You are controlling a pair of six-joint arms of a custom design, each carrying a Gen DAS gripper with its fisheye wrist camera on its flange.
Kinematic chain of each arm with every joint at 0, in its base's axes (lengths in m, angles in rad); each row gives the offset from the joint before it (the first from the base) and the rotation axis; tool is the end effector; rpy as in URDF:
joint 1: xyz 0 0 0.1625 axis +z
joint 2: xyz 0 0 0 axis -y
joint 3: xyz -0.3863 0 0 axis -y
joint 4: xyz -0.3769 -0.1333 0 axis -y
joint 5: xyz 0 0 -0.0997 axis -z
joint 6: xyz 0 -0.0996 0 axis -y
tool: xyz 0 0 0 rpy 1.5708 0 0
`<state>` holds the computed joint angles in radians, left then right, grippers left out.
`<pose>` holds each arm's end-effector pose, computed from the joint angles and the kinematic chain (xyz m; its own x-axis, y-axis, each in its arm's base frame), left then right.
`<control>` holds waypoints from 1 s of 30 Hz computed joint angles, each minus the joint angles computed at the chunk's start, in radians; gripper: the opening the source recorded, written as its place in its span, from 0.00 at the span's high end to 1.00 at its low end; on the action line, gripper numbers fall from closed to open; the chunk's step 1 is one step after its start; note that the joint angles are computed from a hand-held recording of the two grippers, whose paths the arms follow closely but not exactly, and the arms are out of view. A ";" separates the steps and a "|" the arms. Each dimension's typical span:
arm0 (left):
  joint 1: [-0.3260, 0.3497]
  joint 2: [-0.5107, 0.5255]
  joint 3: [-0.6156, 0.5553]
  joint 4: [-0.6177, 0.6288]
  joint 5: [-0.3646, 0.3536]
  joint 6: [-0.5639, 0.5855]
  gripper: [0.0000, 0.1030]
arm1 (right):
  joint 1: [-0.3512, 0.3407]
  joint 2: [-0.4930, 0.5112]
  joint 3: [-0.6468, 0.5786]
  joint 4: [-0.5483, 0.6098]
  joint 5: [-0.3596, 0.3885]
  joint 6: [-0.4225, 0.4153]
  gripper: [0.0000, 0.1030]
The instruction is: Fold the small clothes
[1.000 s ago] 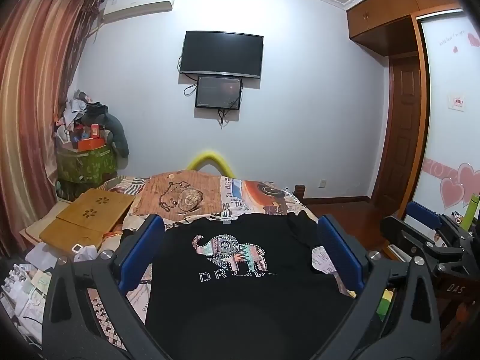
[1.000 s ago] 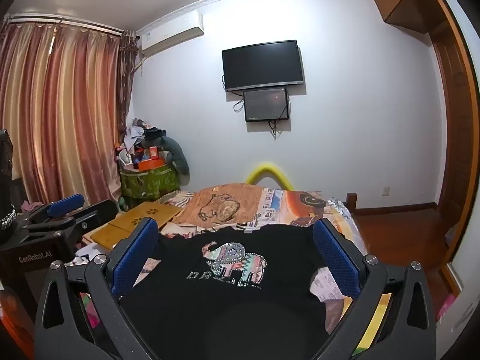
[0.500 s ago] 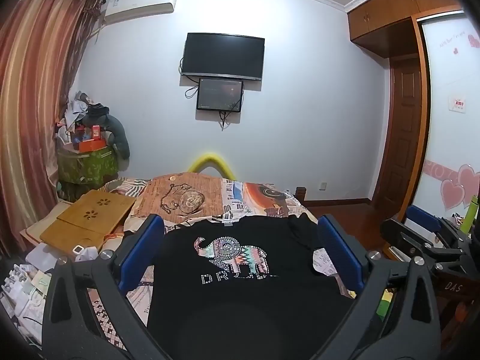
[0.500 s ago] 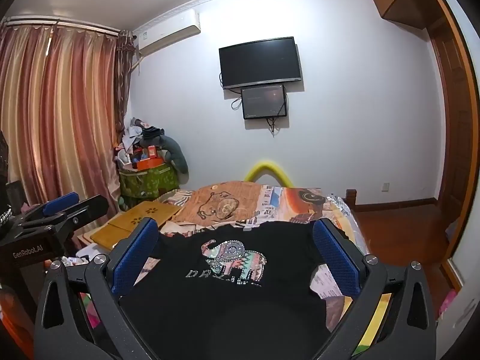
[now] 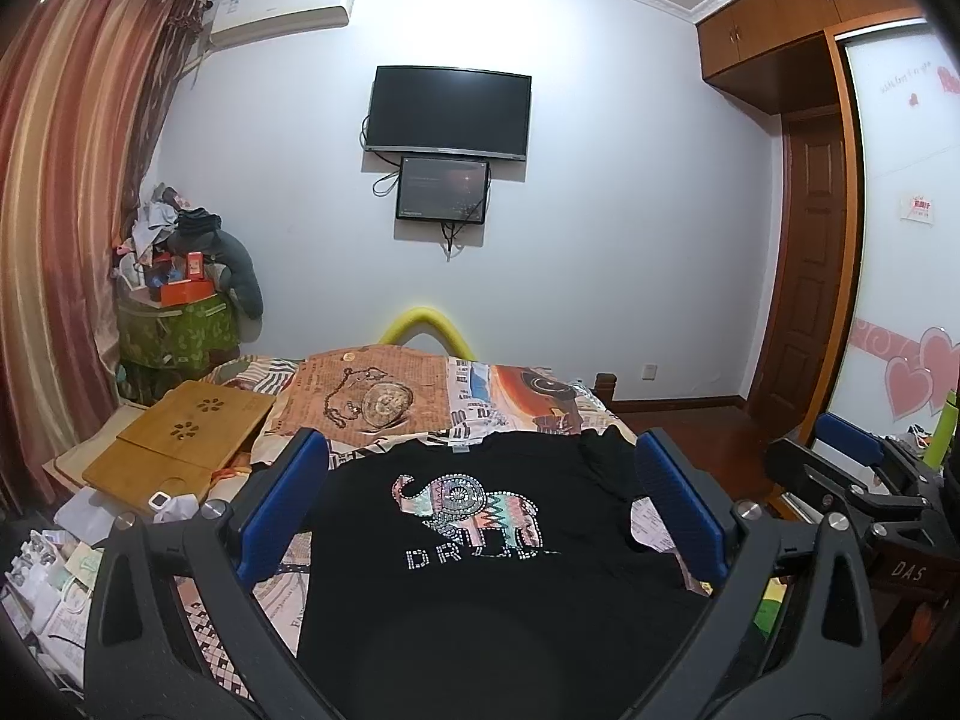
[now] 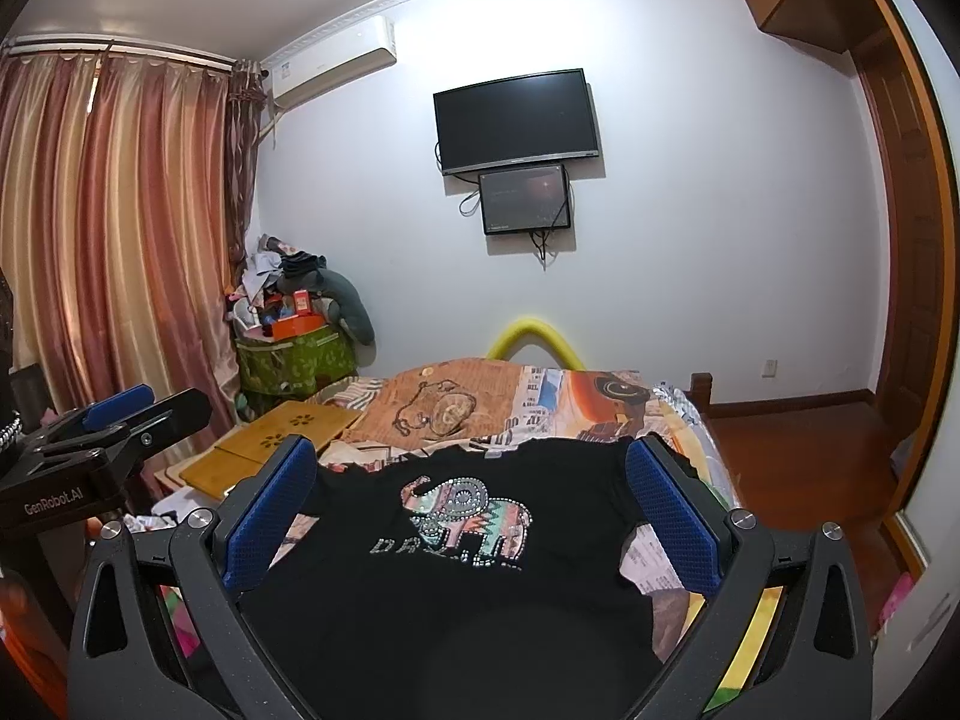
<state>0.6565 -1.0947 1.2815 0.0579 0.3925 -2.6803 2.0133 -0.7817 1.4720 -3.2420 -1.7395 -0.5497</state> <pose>-0.3062 -0.5204 0.3299 -0.7595 -0.1528 -0.6323 0.5918 0.2411 -0.7692 0.4059 -0.5843 0.2229 -0.6861 -0.5150 0.5138 -0.6997 0.2740 -0.6598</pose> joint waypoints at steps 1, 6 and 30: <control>0.000 0.002 -0.002 0.001 -0.001 0.000 0.00 | -0.001 0.000 -0.002 0.003 0.000 0.002 0.00; 0.000 0.003 -0.004 -0.002 -0.007 0.006 0.00 | 0.000 0.001 -0.007 0.010 -0.004 0.007 0.00; -0.003 0.002 0.000 -0.025 -0.014 0.025 0.00 | -0.002 0.000 -0.006 0.012 -0.002 0.008 0.00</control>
